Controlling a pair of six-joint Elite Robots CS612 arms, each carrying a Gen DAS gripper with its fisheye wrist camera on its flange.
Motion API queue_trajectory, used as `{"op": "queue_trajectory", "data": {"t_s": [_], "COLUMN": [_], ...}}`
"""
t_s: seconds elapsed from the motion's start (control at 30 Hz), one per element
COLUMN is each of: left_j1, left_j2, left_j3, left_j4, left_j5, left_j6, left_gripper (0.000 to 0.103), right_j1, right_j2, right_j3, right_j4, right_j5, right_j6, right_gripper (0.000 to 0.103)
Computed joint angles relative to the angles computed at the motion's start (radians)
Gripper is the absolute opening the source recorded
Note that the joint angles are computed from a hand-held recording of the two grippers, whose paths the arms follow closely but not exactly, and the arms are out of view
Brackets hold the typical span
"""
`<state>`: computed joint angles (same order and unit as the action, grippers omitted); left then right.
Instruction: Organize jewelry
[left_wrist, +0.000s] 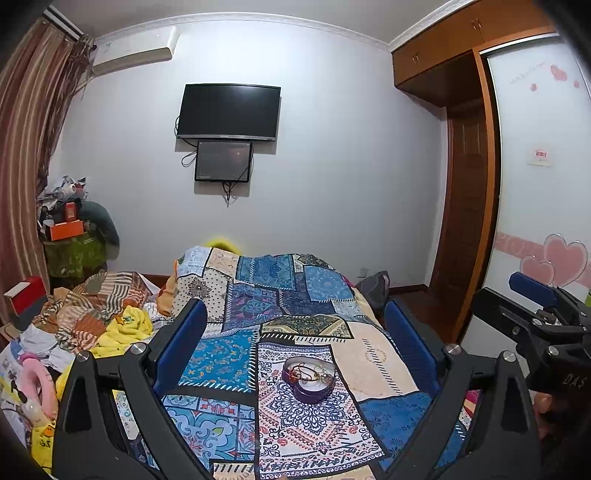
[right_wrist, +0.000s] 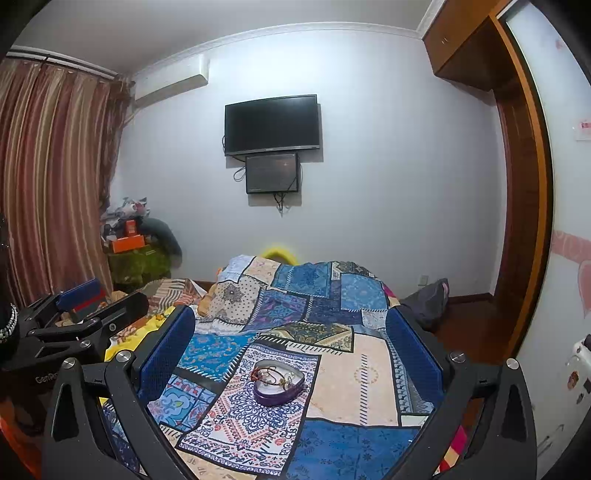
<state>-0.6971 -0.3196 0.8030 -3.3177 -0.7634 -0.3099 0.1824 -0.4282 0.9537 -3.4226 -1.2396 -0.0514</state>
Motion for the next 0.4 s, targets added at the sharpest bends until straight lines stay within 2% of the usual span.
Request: {"op": "queue_trajectory", "data": {"t_s": [0.4], "left_j1": [0.001], "left_j2": [0.006], "left_j3": [-0.008], "left_j4": [0.006], "left_j5": [-0.004], "left_j6": [0.002], "left_gripper": [0.100], "right_j1": [0.002], "right_j2": [0.008], "right_j3": [-0.013], "right_j4": [0.020], "right_j5": [-0.002], "right_j6": [0.001], "right_gripper": [0.102]}}
